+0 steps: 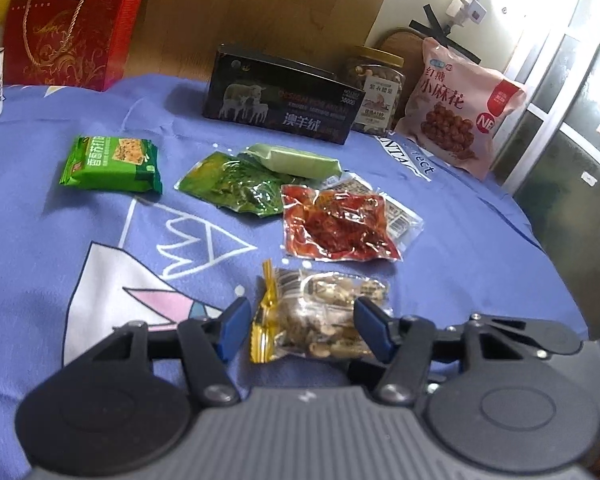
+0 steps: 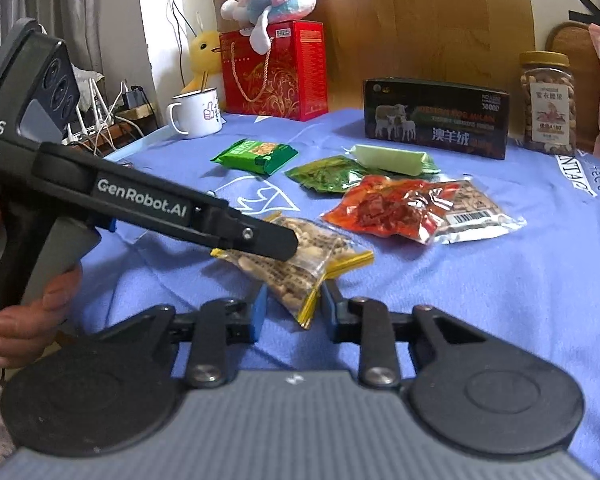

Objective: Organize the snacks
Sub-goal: 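Hold the nut bag low over the cloth with the left tool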

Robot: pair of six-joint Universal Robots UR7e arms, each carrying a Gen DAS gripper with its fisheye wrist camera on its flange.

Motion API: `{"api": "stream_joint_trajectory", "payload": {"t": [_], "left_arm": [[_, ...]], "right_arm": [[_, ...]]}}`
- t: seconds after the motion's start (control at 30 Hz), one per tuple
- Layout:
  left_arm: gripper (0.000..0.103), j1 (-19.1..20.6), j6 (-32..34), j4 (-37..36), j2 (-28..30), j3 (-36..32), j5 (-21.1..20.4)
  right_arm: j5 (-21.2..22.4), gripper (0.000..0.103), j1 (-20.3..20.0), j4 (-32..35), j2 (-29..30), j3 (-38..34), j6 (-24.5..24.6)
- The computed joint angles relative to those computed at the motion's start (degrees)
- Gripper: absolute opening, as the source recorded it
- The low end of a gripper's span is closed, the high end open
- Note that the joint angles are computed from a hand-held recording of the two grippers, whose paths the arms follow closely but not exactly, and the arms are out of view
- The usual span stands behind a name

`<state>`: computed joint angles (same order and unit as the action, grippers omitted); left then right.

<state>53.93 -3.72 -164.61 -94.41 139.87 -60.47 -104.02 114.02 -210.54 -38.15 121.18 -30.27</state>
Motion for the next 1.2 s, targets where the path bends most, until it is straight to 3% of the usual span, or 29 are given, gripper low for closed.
{"api": "stream_joint_trajectory", "payload": {"t": [0.3,0.6,0.67,0.83,1.2], "left_arm": [[0.057,-0.7,-1.1,2.1,-1.7,0.7,-0.3],[0.039,-1.0,-0.7,4.4,-2.4,0.1,-1.7],[0.039,-1.2,-0.3,4.6,-1.7,-0.5,-1.7],[0.039,-4.3,2.9,2.6,0.8,-0.2,2.2],[0.04,-6.7,0.6,4.9,2.3,-0.3,6.6]], "right_arm": [[-0.1,0.027,0.3,-0.3,-0.7,1.3,0.8],[-1.8,0.021,0.6,-1.8,-0.8,1.6,2.2],[-2.2,0.02,0.7,-2.3,-0.8,1.5,2.5],[-3.5,0.02,0.5,-4.7,-0.9,2.0,3.3],[-1.1,0.02,-1.4,-4.8,-1.5,3.0,4.5]]}}
